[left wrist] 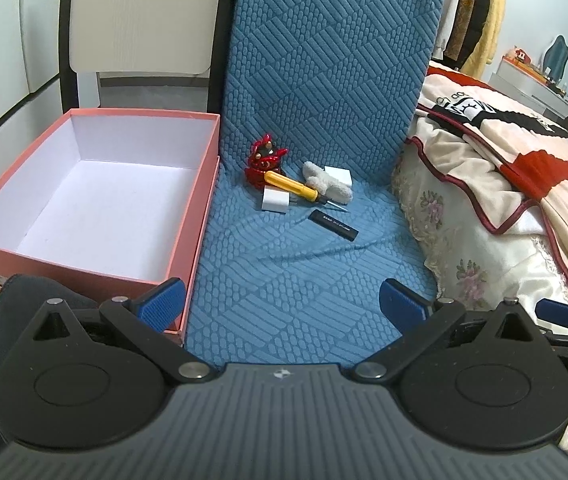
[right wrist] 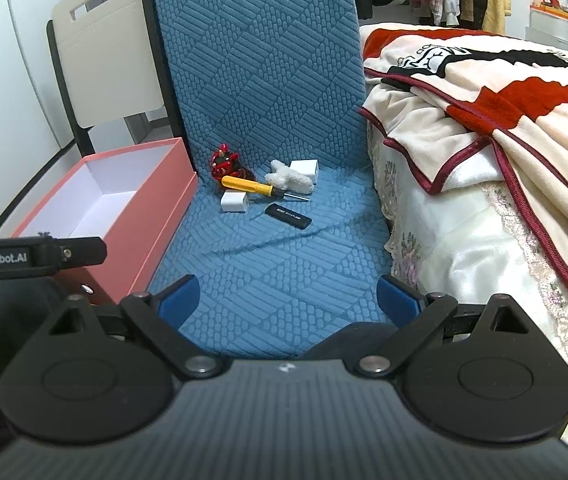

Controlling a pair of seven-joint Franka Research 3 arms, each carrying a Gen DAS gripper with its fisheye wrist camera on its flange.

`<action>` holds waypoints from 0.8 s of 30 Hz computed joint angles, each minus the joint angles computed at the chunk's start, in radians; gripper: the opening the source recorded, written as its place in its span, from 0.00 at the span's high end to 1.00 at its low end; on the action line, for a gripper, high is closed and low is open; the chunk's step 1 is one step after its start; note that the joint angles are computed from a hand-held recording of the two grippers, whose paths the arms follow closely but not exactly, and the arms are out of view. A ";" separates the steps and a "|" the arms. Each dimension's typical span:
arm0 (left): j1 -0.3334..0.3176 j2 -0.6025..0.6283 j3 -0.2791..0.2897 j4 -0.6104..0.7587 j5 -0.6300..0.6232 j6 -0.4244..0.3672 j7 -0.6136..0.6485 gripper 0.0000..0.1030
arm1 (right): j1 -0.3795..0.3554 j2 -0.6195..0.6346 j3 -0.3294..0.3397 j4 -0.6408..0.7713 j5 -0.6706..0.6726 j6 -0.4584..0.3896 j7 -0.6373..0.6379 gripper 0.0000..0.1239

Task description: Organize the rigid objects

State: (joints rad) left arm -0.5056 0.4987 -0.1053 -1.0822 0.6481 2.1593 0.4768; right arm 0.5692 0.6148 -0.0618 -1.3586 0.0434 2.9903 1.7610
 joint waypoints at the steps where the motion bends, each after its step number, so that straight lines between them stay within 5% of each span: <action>1: 0.000 -0.001 0.000 -0.002 0.000 0.002 -0.002 0.00 | 0.002 0.002 -0.002 0.002 -0.001 -0.001 0.002 0.22; 24: 0.006 -0.008 -0.001 -0.024 -0.004 0.019 -0.010 0.00 | 0.012 0.001 -0.017 -0.004 -0.016 -0.001 0.020 0.22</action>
State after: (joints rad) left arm -0.4996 0.4904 -0.1060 -1.1059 0.6437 2.1782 0.4668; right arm 0.5817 0.6162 -0.0784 -1.3623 0.0279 2.9891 1.7813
